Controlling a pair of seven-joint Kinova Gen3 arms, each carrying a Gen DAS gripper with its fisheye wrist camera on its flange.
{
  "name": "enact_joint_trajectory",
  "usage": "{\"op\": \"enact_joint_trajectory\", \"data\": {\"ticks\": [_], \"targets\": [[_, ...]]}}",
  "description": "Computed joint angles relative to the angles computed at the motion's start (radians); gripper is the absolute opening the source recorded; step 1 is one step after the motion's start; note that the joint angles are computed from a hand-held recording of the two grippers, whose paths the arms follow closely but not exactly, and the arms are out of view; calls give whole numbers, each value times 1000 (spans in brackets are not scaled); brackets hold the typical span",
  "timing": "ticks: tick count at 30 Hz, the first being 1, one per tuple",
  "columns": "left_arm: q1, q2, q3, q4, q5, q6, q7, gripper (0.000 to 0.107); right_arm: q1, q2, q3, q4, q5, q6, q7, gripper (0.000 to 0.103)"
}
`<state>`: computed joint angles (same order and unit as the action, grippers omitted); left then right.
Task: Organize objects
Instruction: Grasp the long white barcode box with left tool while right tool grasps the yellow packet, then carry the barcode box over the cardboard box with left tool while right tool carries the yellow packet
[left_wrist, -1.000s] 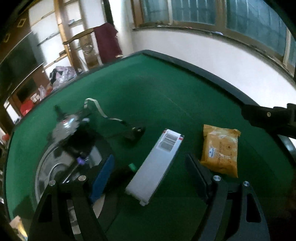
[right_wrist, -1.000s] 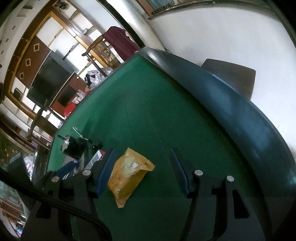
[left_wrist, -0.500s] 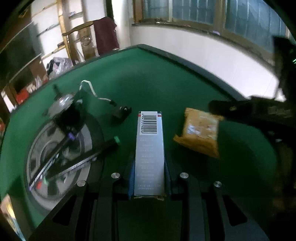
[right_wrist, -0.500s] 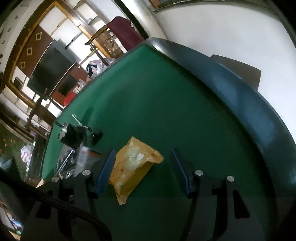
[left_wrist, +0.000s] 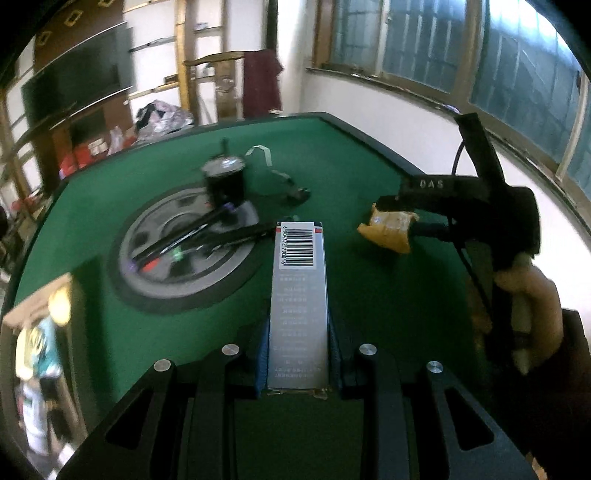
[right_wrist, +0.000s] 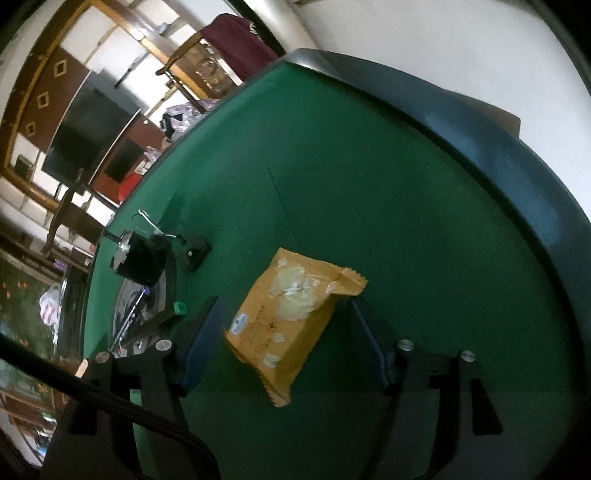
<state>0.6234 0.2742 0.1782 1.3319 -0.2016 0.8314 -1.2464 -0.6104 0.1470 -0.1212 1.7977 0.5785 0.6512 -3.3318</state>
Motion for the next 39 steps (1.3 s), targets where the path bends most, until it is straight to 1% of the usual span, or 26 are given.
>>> {"op": "enact_joint_trajectory", "data": {"ticks": [1, 2, 4, 7, 8, 9, 10, 11, 15, 16, 20, 22, 25, 28, 33, 39], "targets": [[-19, -11, 6, 16, 1, -9, 1, 23, -18, 17, 14, -29, -16, 30, 23, 67], [-20, -28, -4, 37, 7, -15, 4, 23, -54, 38, 42, -61, -17, 70, 42, 67], [-31, -58, -11, 83, 9, -34, 20, 23, -146, 80, 126, -128, -38, 152, 105, 67], [-66, -82, -9, 123, 28, -51, 26, 23, -279, 150, 253, -221, -65, 274, 207, 67], [-75, -96, -9, 142, 32, -58, 33, 23, -302, 168, 270, -245, -63, 314, 226, 57], [-88, -112, -9, 162, 41, -67, 38, 23, -308, 178, 268, -270, -67, 355, 240, 46], [-101, -122, -7, 178, 48, -78, 39, 23, -297, 181, 248, -285, -71, 381, 249, 46], [-114, -131, -6, 191, 54, -88, 38, 23, -272, 174, 209, -284, -63, 390, 245, 43], [-168, -182, -3, 256, 97, -122, 39, 23, -163, 142, 30, -251, -6, 406, 198, 41], [-177, -192, -1, 269, 102, -128, 39, 23, -154, 129, 8, -235, -1, 401, 189, 41], [-207, -244, 7, 328, 97, -154, 63, 23, -170, 73, -20, -167, 8, 350, 135, 41], [-217, -266, 13, 353, 74, -163, 93, 23, -181, 60, -38, -160, 20, 343, 123, 41], [-239, -302, 19, 385, 71, -168, 107, 23, -210, 56, -63, -181, 46, 347, 112, 41], [-259, -332, 32, 415, 49, -176, 144, 23, -243, 74, -78, -239, 72, 365, 137, 41], [-296, -380, 41, 460, 43, -188, 168, 23, -321, 126, -80, -363, 109, 411, 200, 41], [-351, -448, 25, 515, 79, -203, 140, 23, -396, 201, -53, -504, 104, 434, 303, 41]]}}
